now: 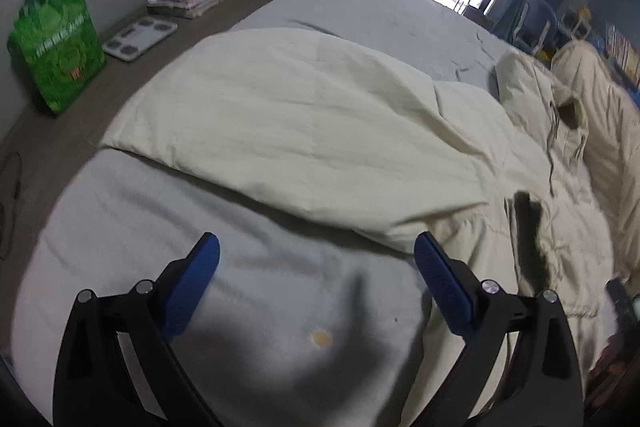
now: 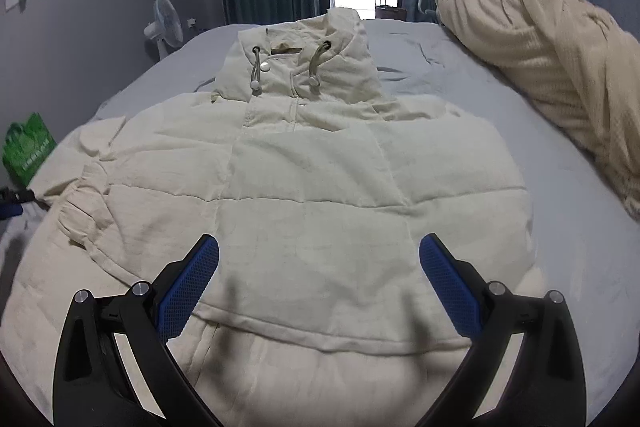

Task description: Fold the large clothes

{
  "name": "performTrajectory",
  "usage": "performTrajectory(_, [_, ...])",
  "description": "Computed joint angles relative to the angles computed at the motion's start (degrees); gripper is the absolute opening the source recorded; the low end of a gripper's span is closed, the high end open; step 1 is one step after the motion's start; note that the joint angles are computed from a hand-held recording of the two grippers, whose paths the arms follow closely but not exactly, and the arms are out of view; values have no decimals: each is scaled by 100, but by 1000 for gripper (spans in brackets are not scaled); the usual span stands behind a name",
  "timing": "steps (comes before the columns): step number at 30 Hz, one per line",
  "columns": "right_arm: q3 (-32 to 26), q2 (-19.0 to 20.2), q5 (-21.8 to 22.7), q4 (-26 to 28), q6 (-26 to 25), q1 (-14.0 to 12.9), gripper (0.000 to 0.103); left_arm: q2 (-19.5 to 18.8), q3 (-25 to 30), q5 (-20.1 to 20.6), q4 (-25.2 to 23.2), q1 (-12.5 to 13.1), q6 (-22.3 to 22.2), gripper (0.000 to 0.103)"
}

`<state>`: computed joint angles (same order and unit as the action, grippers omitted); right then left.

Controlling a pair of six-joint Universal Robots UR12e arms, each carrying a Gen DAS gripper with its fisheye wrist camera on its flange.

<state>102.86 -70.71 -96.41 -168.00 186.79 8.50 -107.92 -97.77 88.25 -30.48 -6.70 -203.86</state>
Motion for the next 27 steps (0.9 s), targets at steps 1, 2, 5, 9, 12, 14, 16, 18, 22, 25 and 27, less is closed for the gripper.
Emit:
performTrajectory(1, [-11,7,42,-9,32,-8,97,-21,12,-80,-18,43,-63,93])
performTrajectory(2, [-12,8,82,-24,45,-19,97,-35,7,-134,14,79,-114,93])
performTrajectory(5, [-19,19,70,-67,21,-25,97,-101,5,-162,191,199,-292,93])
performTrajectory(9, [-33,35,52,-64,55,-48,97,-163,-54,-175,537,378,-710,93])
performTrajectory(12, [-28,34,77,-78,107,-65,97,-202,-104,-240,857,538,-953,93])
performTrajectory(14, [-32,38,74,-78,93,-66,97,-224,-148,-309,1038,637,-1070,93])
performTrajectory(16, [-25,34,74,-93,76,-67,97,-263,-199,-508,1232,764,-1225,93])
performTrajectory(18, [-25,37,63,-113,37,-63,97,-304,-219,-631,1440,853,-1307,93])
performTrajectory(22, [-52,64,9,-115,-28,-32,97,-374,-87,-491,1412,891,-1335,93])
performTrajectory(25, [-60,74,-14,-103,-94,-15,97,-446,-63,-616,1592,1000,-1590,93])
performTrajectory(27, [-71,78,-22,-86,-114,-6,97,-482,-69,-574,1673,1045,-1824,88])
